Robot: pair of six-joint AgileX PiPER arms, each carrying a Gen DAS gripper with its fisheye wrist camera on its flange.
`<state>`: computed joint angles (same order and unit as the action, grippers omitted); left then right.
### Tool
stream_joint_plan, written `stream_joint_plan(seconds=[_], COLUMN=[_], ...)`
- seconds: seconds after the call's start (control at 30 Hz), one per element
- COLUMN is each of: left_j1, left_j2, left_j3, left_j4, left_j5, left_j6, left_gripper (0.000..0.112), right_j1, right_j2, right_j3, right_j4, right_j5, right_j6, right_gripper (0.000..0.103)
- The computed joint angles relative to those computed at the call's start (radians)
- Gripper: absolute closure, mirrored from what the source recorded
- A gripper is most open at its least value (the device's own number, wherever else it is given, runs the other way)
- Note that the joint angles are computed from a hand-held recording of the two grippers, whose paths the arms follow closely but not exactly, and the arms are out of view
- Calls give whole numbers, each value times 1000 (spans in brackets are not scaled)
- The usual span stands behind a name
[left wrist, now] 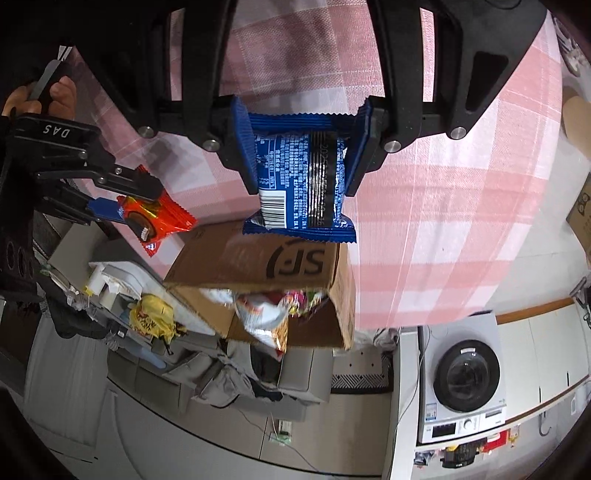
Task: Organize snacks
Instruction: 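Lift both packs and carry them over the open SF box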
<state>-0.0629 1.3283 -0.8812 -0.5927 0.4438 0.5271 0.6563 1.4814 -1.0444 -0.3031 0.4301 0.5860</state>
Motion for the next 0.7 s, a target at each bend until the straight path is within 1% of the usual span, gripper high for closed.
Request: stream_joint_plan(seconds=[0.1,0.2,0.37,0.47,0.53,0.6,0.7], left_j1=[0,1,7,-3,-24,-47,-75], left_j2=[-23,-44,-86,-104,-113,-118,-111], left_j3=[-17,-33,-61,-72,-88,-109,-144], left_j4=[25,57,101,122,181,247,309], left_j5=[12,20,38,32,26,30,42], left_j6=[-31,-71,-138,-173,-233,-306,-379], left_gripper=[71,71,71,71,71,71,71], right_j1=[-7,-31,-44,-46,-68,-81,-126], right_j2=[-29,-59,-116,-151,-171,-184,-190], right_j3=[6,22,53,71,83,83,75], right_j4=[15,78,137,140,207,227,353], right_j5=[-1,-27,-56,-75,-94,-102,-109], right_j6=[-12,-74,-140,-147,-222,-243,-365], right_gripper=[48,48,48,48,48,48,48])
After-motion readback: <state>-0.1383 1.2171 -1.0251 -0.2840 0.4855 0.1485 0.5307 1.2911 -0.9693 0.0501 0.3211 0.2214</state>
